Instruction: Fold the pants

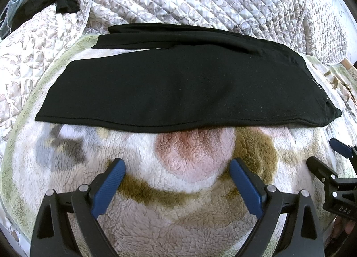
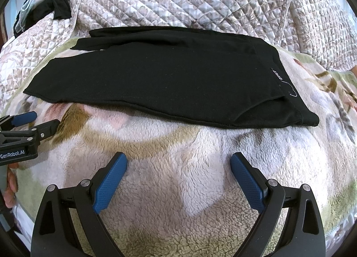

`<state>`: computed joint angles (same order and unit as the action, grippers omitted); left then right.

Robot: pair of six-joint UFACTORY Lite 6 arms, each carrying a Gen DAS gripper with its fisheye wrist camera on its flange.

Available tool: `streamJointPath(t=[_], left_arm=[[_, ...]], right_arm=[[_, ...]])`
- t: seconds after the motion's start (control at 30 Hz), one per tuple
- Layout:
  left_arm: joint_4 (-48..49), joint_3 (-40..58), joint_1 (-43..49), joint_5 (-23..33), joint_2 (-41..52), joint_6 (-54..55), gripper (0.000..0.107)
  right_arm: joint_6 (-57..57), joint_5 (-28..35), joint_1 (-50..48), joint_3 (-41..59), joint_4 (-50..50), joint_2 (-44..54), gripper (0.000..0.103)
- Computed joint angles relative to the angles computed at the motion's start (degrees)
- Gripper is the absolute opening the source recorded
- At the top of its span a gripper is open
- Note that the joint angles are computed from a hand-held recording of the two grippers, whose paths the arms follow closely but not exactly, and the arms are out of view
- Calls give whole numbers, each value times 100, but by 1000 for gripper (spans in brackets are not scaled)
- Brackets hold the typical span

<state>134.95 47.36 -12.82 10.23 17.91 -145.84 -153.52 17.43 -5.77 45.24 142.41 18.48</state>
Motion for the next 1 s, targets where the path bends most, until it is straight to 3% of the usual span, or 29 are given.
streamJointPath(t=[0.27,0.5,1.0], left_arm=[[83,-3,-1,9,13,-85,97],[83,-8,-9,17,15,-92,97],[30,-62,-58,28,-42,-87,96]], right_arm=[[399,-18,-122,-4,-513,-75,94],[53,86,-30,-14,-122,44,94],[635,-38,-74,-40,-712,-121,94]])
